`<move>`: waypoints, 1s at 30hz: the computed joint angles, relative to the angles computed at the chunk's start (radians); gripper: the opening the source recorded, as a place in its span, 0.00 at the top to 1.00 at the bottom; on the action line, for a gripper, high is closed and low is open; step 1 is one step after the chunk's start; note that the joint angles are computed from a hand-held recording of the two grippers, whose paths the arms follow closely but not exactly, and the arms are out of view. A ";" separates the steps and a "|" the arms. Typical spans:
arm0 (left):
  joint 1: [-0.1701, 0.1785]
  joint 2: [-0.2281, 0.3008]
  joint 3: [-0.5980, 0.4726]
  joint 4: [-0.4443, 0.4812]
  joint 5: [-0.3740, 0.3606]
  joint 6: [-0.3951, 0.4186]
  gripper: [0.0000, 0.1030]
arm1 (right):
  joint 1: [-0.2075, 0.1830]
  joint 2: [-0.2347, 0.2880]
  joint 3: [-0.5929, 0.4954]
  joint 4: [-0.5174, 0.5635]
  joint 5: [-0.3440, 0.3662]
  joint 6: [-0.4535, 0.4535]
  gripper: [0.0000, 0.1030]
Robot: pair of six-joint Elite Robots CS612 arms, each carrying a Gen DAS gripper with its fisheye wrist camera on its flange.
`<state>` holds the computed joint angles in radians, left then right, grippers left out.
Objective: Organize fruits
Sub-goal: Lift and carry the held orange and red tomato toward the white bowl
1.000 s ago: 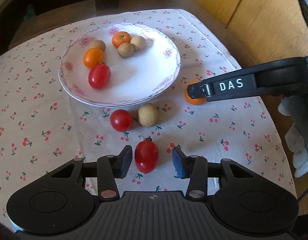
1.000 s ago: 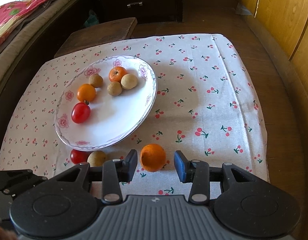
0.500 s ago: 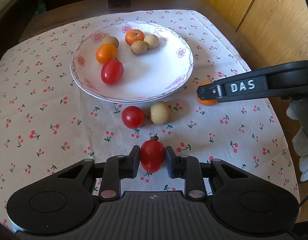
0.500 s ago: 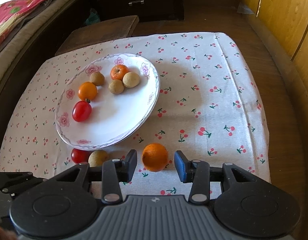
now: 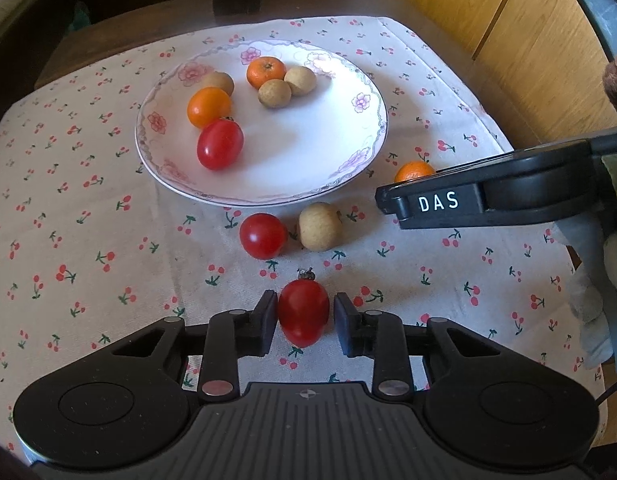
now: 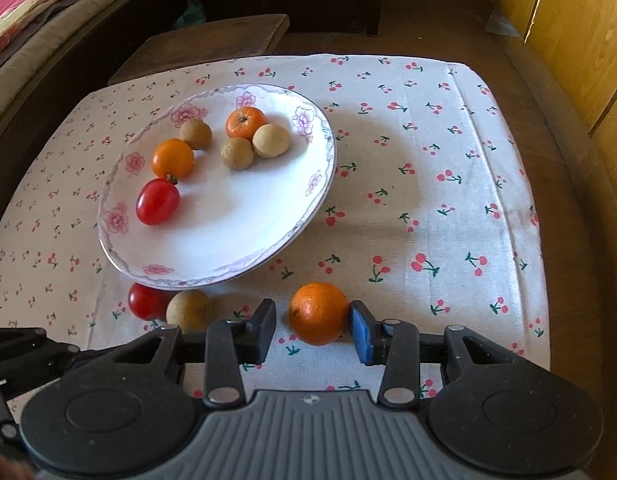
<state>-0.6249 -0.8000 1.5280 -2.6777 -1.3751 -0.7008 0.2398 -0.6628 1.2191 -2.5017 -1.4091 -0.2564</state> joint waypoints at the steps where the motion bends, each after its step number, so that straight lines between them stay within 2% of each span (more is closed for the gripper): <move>1: -0.001 -0.001 0.000 0.002 0.002 0.000 0.62 | 0.000 -0.001 0.001 -0.001 -0.003 0.001 0.68; 6: -0.002 -0.001 0.000 0.000 0.010 -0.008 0.67 | -0.002 -0.010 0.018 -0.018 -0.012 -0.006 0.69; 22: -0.006 -0.024 0.032 -0.035 0.001 -0.033 0.67 | -0.012 -0.069 0.097 -0.049 0.016 -0.035 0.69; 30: -0.011 -0.034 0.046 -0.029 -0.019 -0.030 0.67 | -0.010 -0.086 0.122 -0.024 0.024 -0.074 0.69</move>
